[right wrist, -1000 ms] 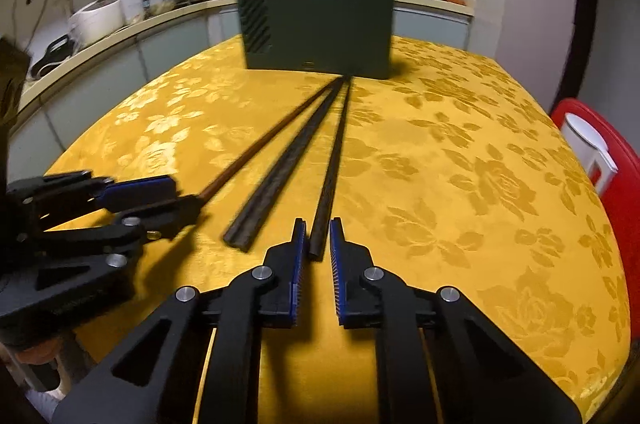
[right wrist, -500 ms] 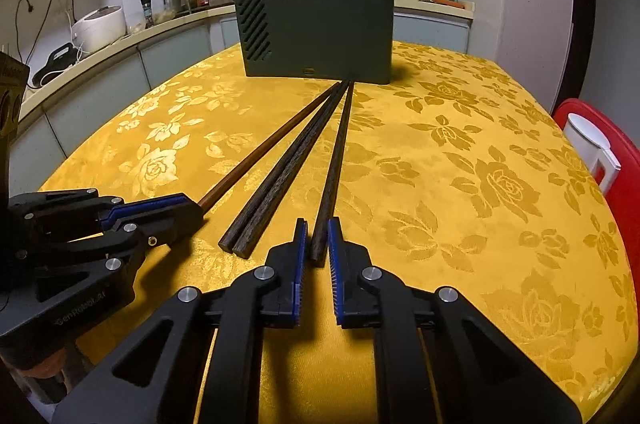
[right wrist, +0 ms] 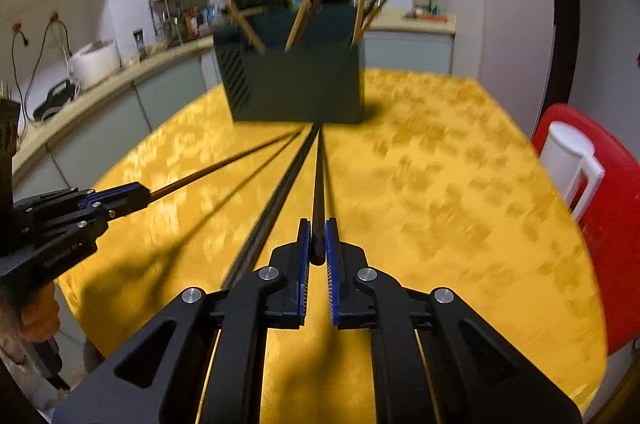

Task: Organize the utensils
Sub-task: 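Lift both held chopsticks and carry them toward the green holder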

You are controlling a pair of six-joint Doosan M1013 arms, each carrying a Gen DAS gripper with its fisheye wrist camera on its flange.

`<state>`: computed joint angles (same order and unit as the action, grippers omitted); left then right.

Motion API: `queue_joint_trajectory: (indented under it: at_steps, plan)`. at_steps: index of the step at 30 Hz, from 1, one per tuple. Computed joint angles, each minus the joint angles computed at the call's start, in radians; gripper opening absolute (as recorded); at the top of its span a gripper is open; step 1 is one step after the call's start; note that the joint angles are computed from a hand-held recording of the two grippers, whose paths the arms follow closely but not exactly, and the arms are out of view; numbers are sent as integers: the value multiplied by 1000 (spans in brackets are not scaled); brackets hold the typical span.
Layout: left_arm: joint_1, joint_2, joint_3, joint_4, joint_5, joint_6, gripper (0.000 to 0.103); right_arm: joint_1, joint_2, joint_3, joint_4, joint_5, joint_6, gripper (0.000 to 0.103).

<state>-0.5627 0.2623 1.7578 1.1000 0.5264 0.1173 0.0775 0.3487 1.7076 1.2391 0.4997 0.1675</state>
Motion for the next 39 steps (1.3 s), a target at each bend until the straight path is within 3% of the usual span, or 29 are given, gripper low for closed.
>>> queue_joint_trajectory:
  at_steps: [6,14,18,39]
  plan:
    - [2,-33,-15,148,41,-114,6,-23,-6,-50,103,45,-52,8]
    - [9,-43,-78,238,64,-90,6,-30,-9,-108,216,86,-144,8]
    - [21,-38,-116,216,46,-39,6,-30,-4,-139,223,100,-148,8]
    - [79,-1,-221,-33,-21,199,6,-25,77,-332,-68,197,189,8]
